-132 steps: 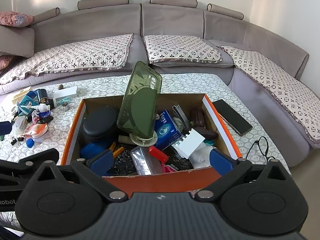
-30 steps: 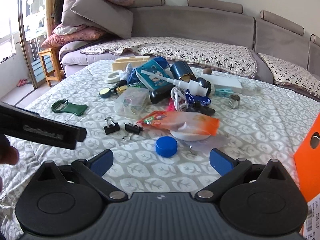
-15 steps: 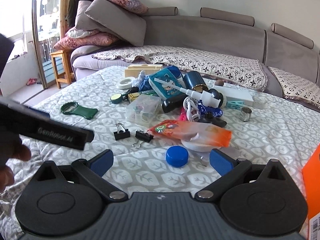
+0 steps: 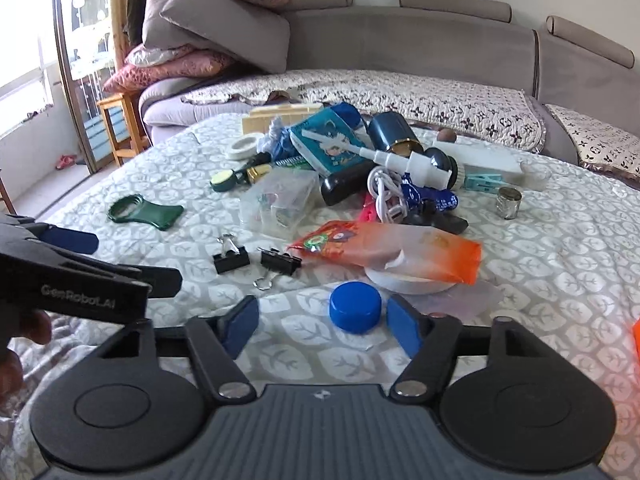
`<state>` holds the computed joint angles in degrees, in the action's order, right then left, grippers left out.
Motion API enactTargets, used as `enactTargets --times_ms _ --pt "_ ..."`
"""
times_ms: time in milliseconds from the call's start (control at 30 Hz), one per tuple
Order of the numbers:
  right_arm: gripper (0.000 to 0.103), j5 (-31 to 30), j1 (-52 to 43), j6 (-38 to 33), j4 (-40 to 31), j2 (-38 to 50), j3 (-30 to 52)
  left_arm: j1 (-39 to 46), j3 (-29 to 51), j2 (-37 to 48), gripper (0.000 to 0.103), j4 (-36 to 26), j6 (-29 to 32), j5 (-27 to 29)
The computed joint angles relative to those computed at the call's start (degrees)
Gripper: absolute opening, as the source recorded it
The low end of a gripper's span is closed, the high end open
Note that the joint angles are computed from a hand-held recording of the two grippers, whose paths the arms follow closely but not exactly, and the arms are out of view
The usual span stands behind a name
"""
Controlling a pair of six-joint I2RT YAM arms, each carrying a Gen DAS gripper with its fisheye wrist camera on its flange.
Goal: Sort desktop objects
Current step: 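Grasp the blue bottle cap with the right tool while the left tool grasps a black binder clip, then carry the cap and clip in both tools over the cardboard box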
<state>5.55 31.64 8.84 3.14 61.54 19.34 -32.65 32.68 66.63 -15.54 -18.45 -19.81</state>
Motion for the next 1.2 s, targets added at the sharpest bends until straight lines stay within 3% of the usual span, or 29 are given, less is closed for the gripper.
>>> enactTargets --times_ms 133,300,367,433,500,700,967,1067,1200 --pt "0.048 -1.0 -1.8 -0.5 0.9 0.8 0.0 0.7 -0.1 1.1 0.103 1.7 0.5 1.3" --pt "0.048 -0.8 -1.8 -0.7 1.0 1.0 0.0 0.4 0.0 3.1 0.103 4.5 1.2 3.0" --pt "0.042 -0.9 -2.2 -0.6 0.8 0.7 0.0 0.5 0.2 3.6 0.103 5.5 1.4 4.2" --pt "0.028 -0.8 -3.0 -0.9 0.2 0.5 0.2 0.5 0.3 4.0 0.103 7.0 1.4 5.4" --pt "0.028 -2.9 -4.7 -1.5 -0.2 0.2 0.2 0.1 0.3 4.8 0.103 8.8 1.7 6.1" --pt "0.028 -5.3 -6.4 -2.9 -0.3 -1.6 -1.0 -0.7 0.8 8.1 0.079 11.9 3.0 5.3" --pt "0.028 -5.9 -6.7 -3.4 -0.1 -1.4 -0.8 -0.6 -0.8 9.1 0.073 16.9 5.3 4.9" --pt "0.028 -6.1 -6.8 -3.4 -0.2 -1.4 -0.8 -0.5 -1.0 9.6 0.045 18.8 5.3 5.1" --pt "0.028 -6.3 -6.9 -3.3 -0.4 -1.7 -0.8 -0.1 0.3 8.1 0.042 14.3 3.1 6.1"
